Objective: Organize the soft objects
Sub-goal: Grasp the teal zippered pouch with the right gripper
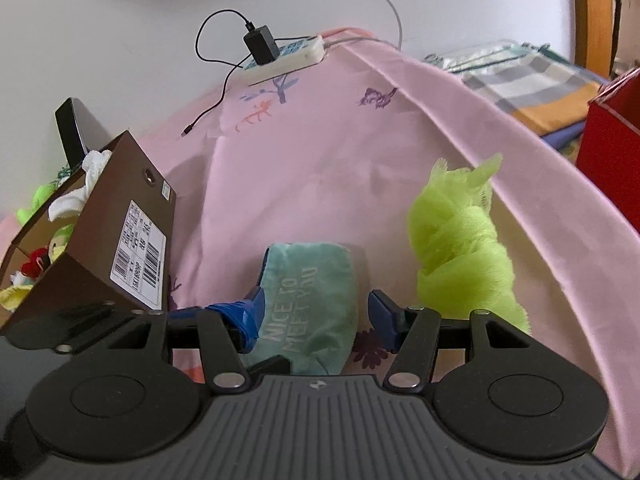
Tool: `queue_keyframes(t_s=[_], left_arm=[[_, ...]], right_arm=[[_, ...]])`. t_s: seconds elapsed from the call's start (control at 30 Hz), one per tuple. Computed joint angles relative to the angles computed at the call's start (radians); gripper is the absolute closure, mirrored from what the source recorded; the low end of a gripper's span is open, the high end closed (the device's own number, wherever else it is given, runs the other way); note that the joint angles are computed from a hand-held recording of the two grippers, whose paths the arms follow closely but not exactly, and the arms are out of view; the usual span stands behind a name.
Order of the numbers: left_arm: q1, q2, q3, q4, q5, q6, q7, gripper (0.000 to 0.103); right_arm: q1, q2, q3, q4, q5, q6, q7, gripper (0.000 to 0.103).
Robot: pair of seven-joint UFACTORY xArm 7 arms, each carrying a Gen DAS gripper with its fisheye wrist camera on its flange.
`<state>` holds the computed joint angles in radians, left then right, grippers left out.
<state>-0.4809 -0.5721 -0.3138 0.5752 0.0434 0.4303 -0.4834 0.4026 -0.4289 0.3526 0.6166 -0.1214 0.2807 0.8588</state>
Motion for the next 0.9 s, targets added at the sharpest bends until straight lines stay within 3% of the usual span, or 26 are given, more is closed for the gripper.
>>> queue_keyframes(t_s=[0.17,0.37,0.5,0.6,0.8,0.9], left_arm=[[-0.023,0.056,0.045,0.010,-0.041,-0.022,0.038,0.035],[-0.044,0.095,0.077,0.015,-0.085,-0.069,0.099,0.037],[-0.070,0.107,0.100,0.014,-0.128,-0.097,0.143,0.043],[-0.089,0.112,0.116,0.013,-0.165,-0.111,0.175,0.050],[-0.139,0.093,0.161,-0.007,-0.264,-0.133,0.236,0.067],[-0.152,0.074,0.168,-0.018,-0.299,-0.140,0.246,0.069]], right_arm=[[0.050,0.040,-0.053,0.017,0.060,-0.001,-0.057,0.064],[0.061,0.073,-0.052,0.035,0.090,-0.004,-0.077,0.069],[0.059,0.083,-0.048,0.048,0.086,0.007,-0.079,0.072],[0.096,0.086,-0.084,0.044,0.145,-0.004,-0.111,0.075],[0.094,0.086,-0.080,0.059,0.167,0.014,-0.117,0.083],[0.084,0.080,-0.065,0.074,0.140,0.035,-0.129,0.089]])
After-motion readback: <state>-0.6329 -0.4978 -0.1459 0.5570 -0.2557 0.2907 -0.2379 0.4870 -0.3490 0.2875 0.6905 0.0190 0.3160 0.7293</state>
